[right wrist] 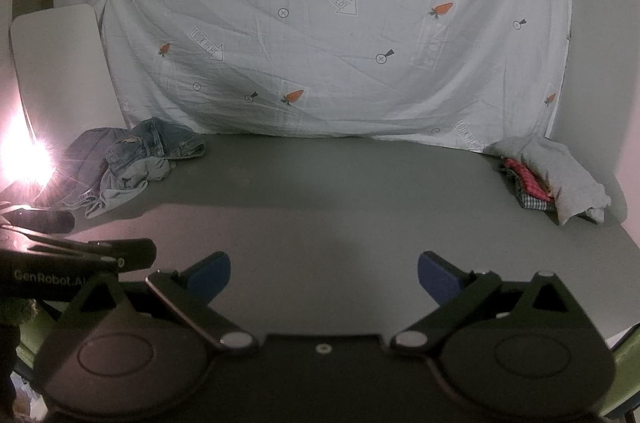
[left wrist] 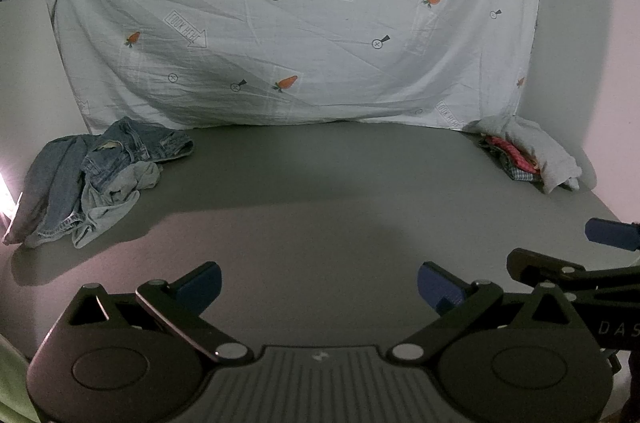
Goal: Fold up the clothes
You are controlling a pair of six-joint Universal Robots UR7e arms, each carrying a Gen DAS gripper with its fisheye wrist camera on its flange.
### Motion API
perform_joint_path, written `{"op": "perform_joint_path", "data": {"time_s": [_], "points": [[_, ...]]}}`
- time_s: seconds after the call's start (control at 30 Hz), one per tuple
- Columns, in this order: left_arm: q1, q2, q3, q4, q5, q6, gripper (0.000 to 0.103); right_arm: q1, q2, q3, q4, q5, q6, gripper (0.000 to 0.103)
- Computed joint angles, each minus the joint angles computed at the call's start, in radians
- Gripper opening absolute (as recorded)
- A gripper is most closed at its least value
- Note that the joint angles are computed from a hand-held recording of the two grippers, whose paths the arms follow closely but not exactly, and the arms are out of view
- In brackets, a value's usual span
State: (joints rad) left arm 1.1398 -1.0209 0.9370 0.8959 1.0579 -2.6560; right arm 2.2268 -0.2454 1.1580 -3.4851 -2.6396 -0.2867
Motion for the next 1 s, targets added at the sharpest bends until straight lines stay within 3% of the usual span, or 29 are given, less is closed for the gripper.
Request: {"op": "perform_joint_path", "data": {"time_s": [1.0], "points": [[0.011,0.013,-0.023,-0.001,0.004,0.018,0.103,0.000,0.024,-0.041,0.013,0.001,-0.013,0.101]]}}
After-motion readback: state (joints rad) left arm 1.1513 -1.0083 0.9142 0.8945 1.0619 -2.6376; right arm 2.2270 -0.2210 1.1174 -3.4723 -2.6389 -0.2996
